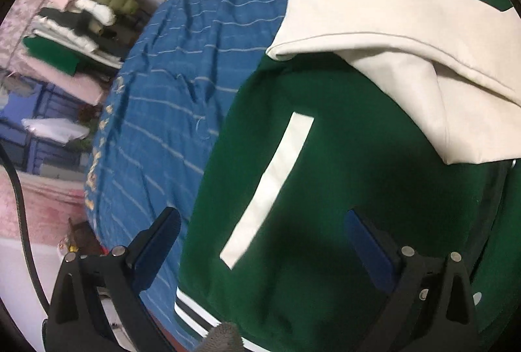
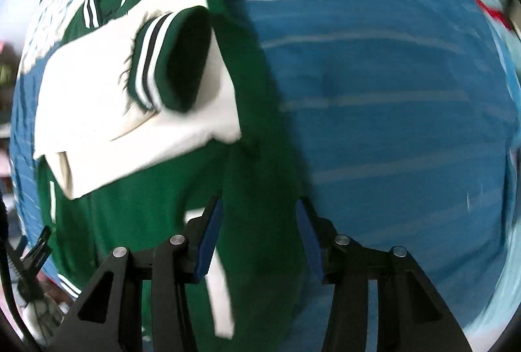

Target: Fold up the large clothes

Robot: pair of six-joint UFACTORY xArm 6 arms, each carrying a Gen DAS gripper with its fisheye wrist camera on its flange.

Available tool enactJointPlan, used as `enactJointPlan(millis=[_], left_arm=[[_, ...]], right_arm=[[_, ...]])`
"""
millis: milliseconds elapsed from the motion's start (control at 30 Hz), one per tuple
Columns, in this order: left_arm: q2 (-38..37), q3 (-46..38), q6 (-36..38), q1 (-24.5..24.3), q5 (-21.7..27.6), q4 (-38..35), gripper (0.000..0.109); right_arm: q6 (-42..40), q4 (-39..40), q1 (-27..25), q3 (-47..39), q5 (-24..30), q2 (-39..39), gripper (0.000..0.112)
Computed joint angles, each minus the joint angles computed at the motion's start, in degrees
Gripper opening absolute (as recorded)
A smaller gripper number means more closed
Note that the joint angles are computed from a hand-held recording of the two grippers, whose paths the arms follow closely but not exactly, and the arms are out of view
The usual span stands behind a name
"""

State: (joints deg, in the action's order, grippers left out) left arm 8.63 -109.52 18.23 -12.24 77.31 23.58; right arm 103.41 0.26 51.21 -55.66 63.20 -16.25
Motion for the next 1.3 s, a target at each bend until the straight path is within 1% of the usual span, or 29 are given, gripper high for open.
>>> enactJointPlan(millis=[67,100,133,167,200,233,267,300,333,367,400,433,467,533,600,667,700,767,800,833,867,900,967,1000,1067,1100,1167,1233,1300], left_arm=[[-2.2,2.6,-2.2,-0.7,-0.1,2.3,0.103],[-3.5,3.9,-3.3,-0.9,0.1,3.4,0.103],[-5.2,5.6,-4.8,-1.2,0.9,4.5,0.103],[-6.7,6.7,-6.0,-1.3,2.7,5.2,0.103],[-8.2,7.4,-7.4,-1.1,5.5,5.2,0.103],[-9.2,7.6,-8.2,-0.7,8.0,4.6,0.103],[-10.1,7.4,-8.7,0.0,11.1,3.2,0.103],[-11.4,7.0,-10.1,1.5,15.9,0.5,0.103],[-12.1,6.3,-11.1,3.0,19.0,-2.5,0.103],[-12.9,5.5,-12.4,5.7,22.5,-7.7,0.103],[-13.9,4.9,-16.2,8.9,27.8,-13.7,0.103],[-14.6,5.2,-18.3,12.2,31.0,-19.7,0.103],[-15.7,6.7,-21.4,15.3,33.7,-25.6,0.103],[-19.9,14.7,-27.2,21.3,35.7,-37.0,0.103],[-23.9,22.8,-30.0,23.6,34.1,-42.5,0.103],[-26.9,29.0,-31.4,23.1,31.6,-44.4,0.102],[-27.8,30.7,-31.5,21.9,29.9,-44.4,0.102],[-28.9,31.9,-31.9,17.7,27.4,-40.3,0.102],[-29.3,31.9,-32.4,15.6,26.0,-38.4,0.098],[-29.7,31.5,-33.2,12.6,24.3,-34.5,0.078],[-29.6,31.0,-33.4,10.8,23.7,-32.2,0.053],[-29.4,29.9,-33.2,8.2,22.9,-28.7,0.045],[-28.7,28.0,-33.7,5.2,23.6,-23.4,0.009],[-29.0,27.6,-33.9,5.3,23.4,-22.4,0.004],[-30.1,26.5,-33.3,7.7,22.5,-23.6,0.003],[-30.6,25.1,-31.6,9.2,21.3,-24.4,0.003],[-29.7,21.1,-28.3,10.4,20.8,-25.2,0.003],[-28.2,17.4,-27.2,12.4,21.3,-28.1,0.003],[-29.0,17.5,-26.0,13.3,21.1,-29.2,0.003]], right_arm=[[-7.4,2.6,-3.4,4.1,-5.3,0.1,0.049],[-10.7,4.1,-4.6,5.2,-7.0,0.7,0.049],[-15.0,5.2,-5.7,5.3,-6.8,2.4,0.048],[-16.9,4.4,-6.1,4.7,-4.8,3.5,0.047],[-16.5,2.6,-6.2,6.4,-3.8,2.5,0.047],[-14.9,2.9,-6.7,9.5,-5.3,-0.1,0.047],[-13.5,4.9,-7.5,14.1,-9.1,-4.3,0.047],[-14.5,6.0,-7.7,16.4,-11.5,-6.4,0.047],[-16.9,7.2,-7.9,16.8,-11.4,-7.4,0.047],[-17.9,7.5,-7.5,16.8,-11.0,-8.4,0.048],[-17.9,7.3,-6.9,16.8,-10.7,-9.6,0.051],[-17.5,6.7,-5.8,17.1,-10.5,-11.2,0.052],[-16.9,6.3,-4.8,17.3,-10.6,-12.3,0.052],[-13.9,5.6,-1.9,19.2,-12.8,-15.7,0.053],[-10.0,5.7,1.3,21.5,-15.3,-18.3,0.053],[-6.2,6.4,4.1,23.3,-17.1,-19.5,0.053],[-4.1,6.9,5.8,24.4,-18.1,-20.0,0.053],[-1.8,8.9,8.1,26.3,-20.4,-20.0,0.053],[-1.7,10.1,8.8,27.0,-21.6,-19.7,0.053],[-0.5,10.0,10.0,27.5,-22.2,-19.6,0.053],[0.3,9.8,11.0,27.3,-22.3,-19.4,0.053],[-0.6,10.1,11.4,26.6,-21.9,-18.5,0.053],[-2.0,10.1,11.3,24.8,-20.0,-17.3,0.053],[-3.1,10.2,11.3,23.6,-19.0,-16.3,0.053],[-3.3,9.9,12.0,21.3,-17.6,-14.6,0.053],[-4.1,9.6,11.9,19.9,-16.2,-13.6,0.053],[-5.3,9.2,11.6,17.4,-15.1,-11.7,0.053],[-5.6,9.0,11.7,16.3,-14.9,-11.2,0.053],[-6.3,9.3,12.1,15.1,-15.6,-9.7,0.053]])
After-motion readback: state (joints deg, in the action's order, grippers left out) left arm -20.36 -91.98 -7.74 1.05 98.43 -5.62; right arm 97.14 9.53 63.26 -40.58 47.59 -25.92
